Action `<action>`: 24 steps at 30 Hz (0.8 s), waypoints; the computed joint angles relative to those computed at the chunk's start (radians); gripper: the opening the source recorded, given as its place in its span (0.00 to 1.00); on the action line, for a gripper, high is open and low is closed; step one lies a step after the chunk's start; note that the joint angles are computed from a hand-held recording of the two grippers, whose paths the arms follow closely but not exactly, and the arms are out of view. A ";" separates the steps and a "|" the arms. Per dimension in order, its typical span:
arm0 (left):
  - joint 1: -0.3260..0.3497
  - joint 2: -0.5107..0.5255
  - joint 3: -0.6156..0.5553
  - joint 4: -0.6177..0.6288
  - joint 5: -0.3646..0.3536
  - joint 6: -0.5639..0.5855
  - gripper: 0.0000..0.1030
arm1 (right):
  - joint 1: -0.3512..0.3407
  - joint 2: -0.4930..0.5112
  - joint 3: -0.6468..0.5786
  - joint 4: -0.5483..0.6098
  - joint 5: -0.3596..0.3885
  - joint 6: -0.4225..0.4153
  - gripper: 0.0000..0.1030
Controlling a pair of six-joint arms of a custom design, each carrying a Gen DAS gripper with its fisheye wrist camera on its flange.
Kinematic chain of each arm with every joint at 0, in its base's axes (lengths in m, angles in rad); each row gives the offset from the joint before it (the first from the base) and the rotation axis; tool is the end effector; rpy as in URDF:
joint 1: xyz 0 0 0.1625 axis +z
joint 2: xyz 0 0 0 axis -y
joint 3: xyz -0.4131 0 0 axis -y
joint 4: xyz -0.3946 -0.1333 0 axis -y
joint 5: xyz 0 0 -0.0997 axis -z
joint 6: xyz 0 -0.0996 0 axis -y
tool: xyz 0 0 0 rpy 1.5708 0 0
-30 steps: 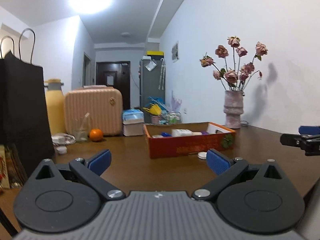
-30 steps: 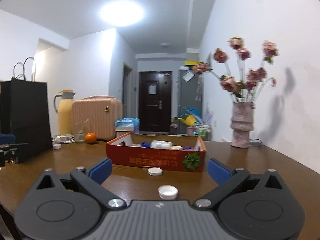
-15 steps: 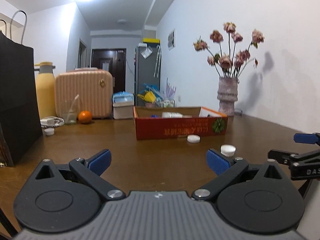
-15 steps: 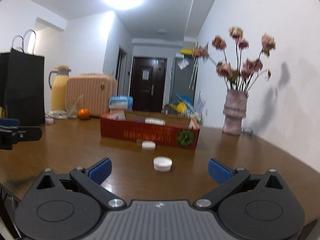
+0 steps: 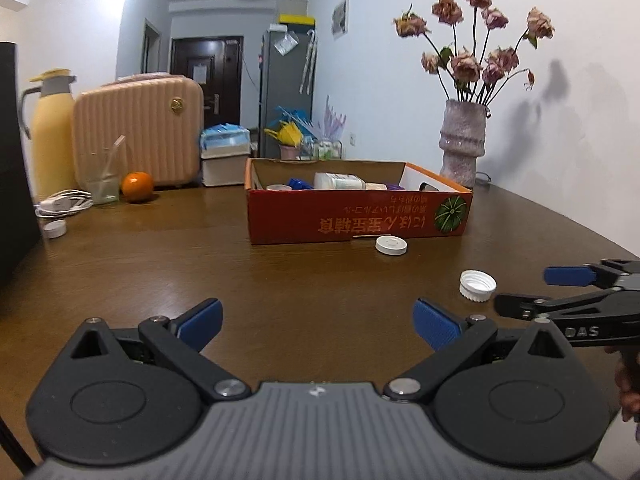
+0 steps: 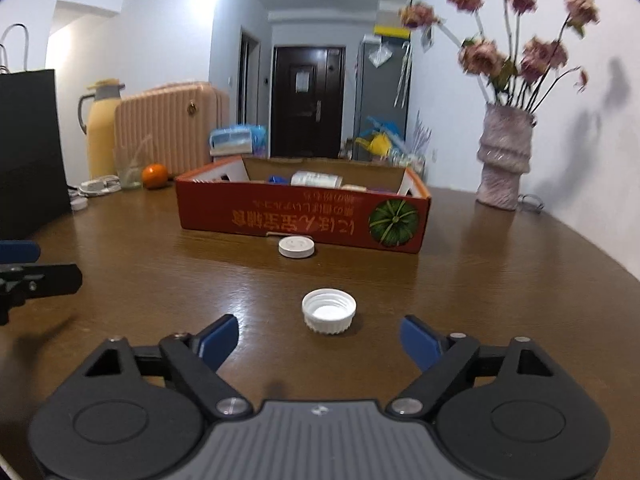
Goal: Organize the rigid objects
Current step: 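Grasp the flat white cap with the left tool while the right tool grasps the ribbed white cap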
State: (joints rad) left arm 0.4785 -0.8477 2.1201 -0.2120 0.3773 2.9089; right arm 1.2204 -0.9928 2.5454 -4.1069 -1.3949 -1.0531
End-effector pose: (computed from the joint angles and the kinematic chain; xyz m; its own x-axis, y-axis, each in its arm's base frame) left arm -0.1803 -0.3480 0.0143 -0.7360 0.0221 -0.6767 0.6216 0.4181 -0.6624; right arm 0.0146 -0.3990 0.1426 -0.6477 -0.3527 0.6754 -0.7529 0.4323 -0.4962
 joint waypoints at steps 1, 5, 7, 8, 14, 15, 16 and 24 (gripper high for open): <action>0.018 -0.003 -0.015 -0.007 0.012 0.029 1.00 | 0.016 -0.003 -0.028 0.043 -0.020 0.007 0.82; 0.103 -0.006 -0.099 -0.014 0.087 0.170 1.00 | 0.070 -0.017 -0.133 0.226 -0.107 0.017 0.75; 0.147 0.005 -0.150 -0.023 0.134 0.248 1.00 | 0.088 -0.018 -0.177 0.293 -0.146 0.031 0.67; 0.173 0.020 -0.188 -0.013 0.161 0.278 1.00 | 0.091 -0.019 -0.195 0.326 -0.158 0.036 0.66; 0.323 0.176 -0.511 0.173 0.351 0.390 1.00 | 0.066 -0.055 -0.236 0.445 -0.119 0.073 0.38; 0.342 0.210 -0.571 0.206 0.373 0.421 0.97 | 0.062 -0.061 -0.239 0.442 -0.117 0.076 0.38; 0.352 0.248 -0.634 0.252 0.375 0.433 0.93 | 0.057 -0.067 -0.243 0.436 -0.112 0.080 0.38; 0.407 0.404 -0.882 0.417 0.392 0.393 0.42 | -0.008 -0.149 -0.235 0.449 0.000 0.085 0.38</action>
